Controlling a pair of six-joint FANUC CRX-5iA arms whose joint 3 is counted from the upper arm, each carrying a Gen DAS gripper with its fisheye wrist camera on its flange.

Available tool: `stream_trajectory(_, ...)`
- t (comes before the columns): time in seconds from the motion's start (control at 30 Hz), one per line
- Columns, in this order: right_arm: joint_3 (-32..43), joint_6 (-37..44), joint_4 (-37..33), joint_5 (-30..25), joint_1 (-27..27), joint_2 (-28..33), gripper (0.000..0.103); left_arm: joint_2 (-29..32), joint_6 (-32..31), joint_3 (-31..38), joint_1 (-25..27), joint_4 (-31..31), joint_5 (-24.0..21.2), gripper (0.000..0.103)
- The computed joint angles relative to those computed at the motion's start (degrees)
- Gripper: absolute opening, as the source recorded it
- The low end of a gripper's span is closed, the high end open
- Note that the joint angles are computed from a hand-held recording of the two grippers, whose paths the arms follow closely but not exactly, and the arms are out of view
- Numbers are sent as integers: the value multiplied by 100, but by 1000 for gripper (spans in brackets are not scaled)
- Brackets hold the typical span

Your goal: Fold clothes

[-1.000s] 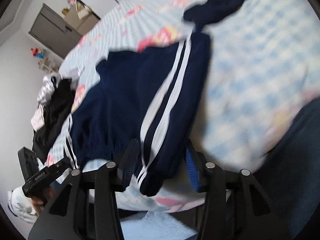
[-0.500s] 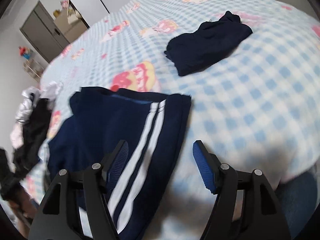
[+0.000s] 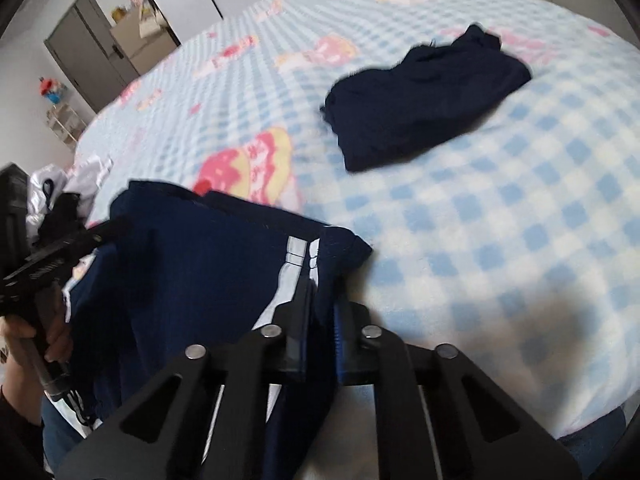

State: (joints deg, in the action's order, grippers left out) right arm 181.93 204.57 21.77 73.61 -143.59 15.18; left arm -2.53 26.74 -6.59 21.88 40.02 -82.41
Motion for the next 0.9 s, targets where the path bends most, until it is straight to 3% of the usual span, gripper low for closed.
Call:
stream_trajectory(0.1, -66, -339, 443, 520, 244, 101, 3, -19, -136, -94, -15, 238, 39, 65)
stream_trajectory(0.27, 219, -359, 155, 302, 35, 341, 4, 42, -87, -27, -121, 300, 101, 65)
stream_trajectory(0.4, -454, -224, 914, 1553, 423, -231, 4, 105, 21, 35, -105, 393, 20, 65)
stream_trajectory(0.47, -63, -385, 567, 1207, 99, 128, 4, 68, -247, 29, -146, 302, -13, 65)
stream_trajectory(0.53, 457, -679, 222, 393, -176, 722, 7, -9, -370, -1, -228, 136, 111, 65)
stream_trajectory(0.6, 884, -788, -102, -455, -412, 1191, 38, 24, -247, 36, -312, 23, 162, 63)
stream_trajectory(0.63, 1006, -618, -341, -726, -564, 1246, 61, 48, -170, 54, -345, -9, 171, 63)
stream_trajectory(0.67, 1135, -430, -595, -996, -718, 1301, 73, 49, -138, 46, -362, -18, 187, 63)
stream_trajectory(0.73, 1325, 6, -1105, -1346, -990, 1299, 73, 34, -135, 25, -387, -39, 204, 64)
stream_trajectory(0.8, 997, 147, -930, -942, -838, 846, 67, -28, -170, -9, -409, -108, 264, 64)
stream_trajectory(0.83, 794, 196, -789, -697, -733, 595, 39, -50, -175, -15, -416, -141, 292, 64)
stream_trajectory(0.87, 646, 213, -621, -540, -618, 472, 24, -66, -185, -20, -416, -153, 304, 64)
stream_trajectory(0.9, 533, 208, -434, -437, -495, 428, 20, -58, -213, -22, -391, -89, 256, 64)
